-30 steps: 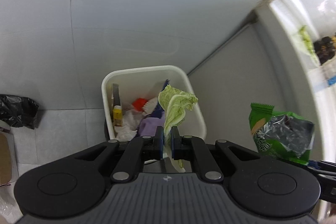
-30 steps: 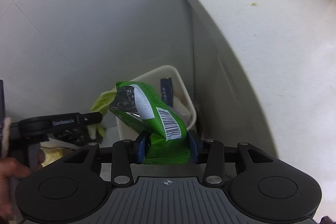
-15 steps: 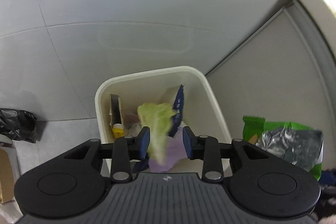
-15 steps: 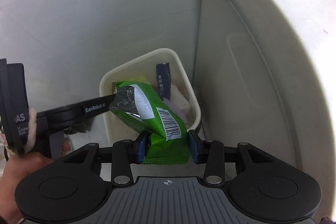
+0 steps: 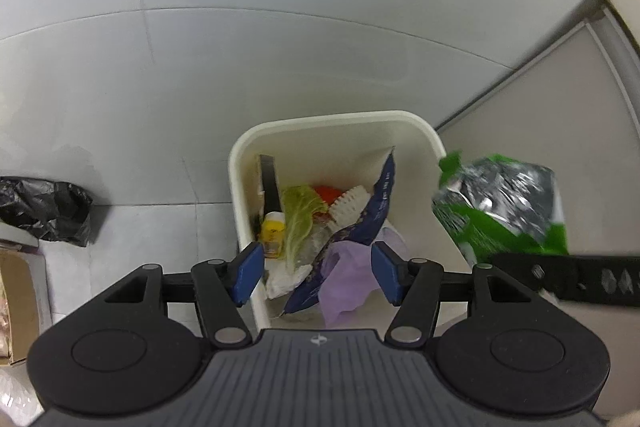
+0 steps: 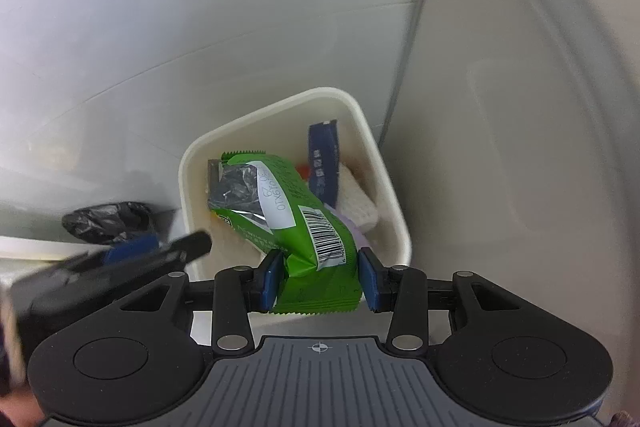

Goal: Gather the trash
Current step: 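Open left tool to drop the leaf while right tool releases the snack bag, then move both open tools up from the wastebasket toward the cabbage leaves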

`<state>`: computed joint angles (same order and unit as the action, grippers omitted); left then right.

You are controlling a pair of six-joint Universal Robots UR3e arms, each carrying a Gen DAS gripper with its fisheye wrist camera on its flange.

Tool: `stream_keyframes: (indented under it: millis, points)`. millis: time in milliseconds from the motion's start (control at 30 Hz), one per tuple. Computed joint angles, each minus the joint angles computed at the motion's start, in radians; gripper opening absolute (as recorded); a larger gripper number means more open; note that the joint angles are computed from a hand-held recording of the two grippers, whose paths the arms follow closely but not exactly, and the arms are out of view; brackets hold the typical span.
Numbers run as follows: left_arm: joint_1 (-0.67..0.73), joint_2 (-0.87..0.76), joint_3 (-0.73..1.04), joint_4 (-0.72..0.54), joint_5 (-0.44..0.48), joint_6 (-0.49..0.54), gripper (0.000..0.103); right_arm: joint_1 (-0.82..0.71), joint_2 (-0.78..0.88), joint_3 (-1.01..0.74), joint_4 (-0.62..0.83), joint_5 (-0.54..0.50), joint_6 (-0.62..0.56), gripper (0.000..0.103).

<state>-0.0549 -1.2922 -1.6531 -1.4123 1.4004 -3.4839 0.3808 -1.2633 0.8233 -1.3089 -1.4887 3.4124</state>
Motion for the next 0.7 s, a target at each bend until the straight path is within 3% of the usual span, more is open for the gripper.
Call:
stream_keyframes:
  millis: [167, 200, 300, 333, 700]
  points:
    - [0.026, 0.046, -0.026, -0.031, -0.006, -0.024, 0.056, -0.014, 0.039, 0.02, -0.052, 0.045, 0.014, 0.043]
    - [0.029, 0.052, -0.029, -0.036, -0.007, -0.027, 0.057, -0.018, 0.05, 0.02, -0.064, 0.056, 0.011, 0.047]
    - [0.036, 0.059, -0.035, -0.047, -0.011, -0.028, 0.058, -0.024, 0.056, 0.018, -0.069, 0.073, 0.011, 0.076]
    - [0.037, 0.061, -0.037, -0.048, -0.012, -0.028, 0.058, -0.024, 0.06, 0.021, -0.084, 0.073, 0.012, 0.079]
    - [0.045, 0.073, -0.075, -0.019, -0.022, -0.021, 0.061, -0.009, 0.099, -0.026, -0.072, 0.075, -0.01, 0.079]
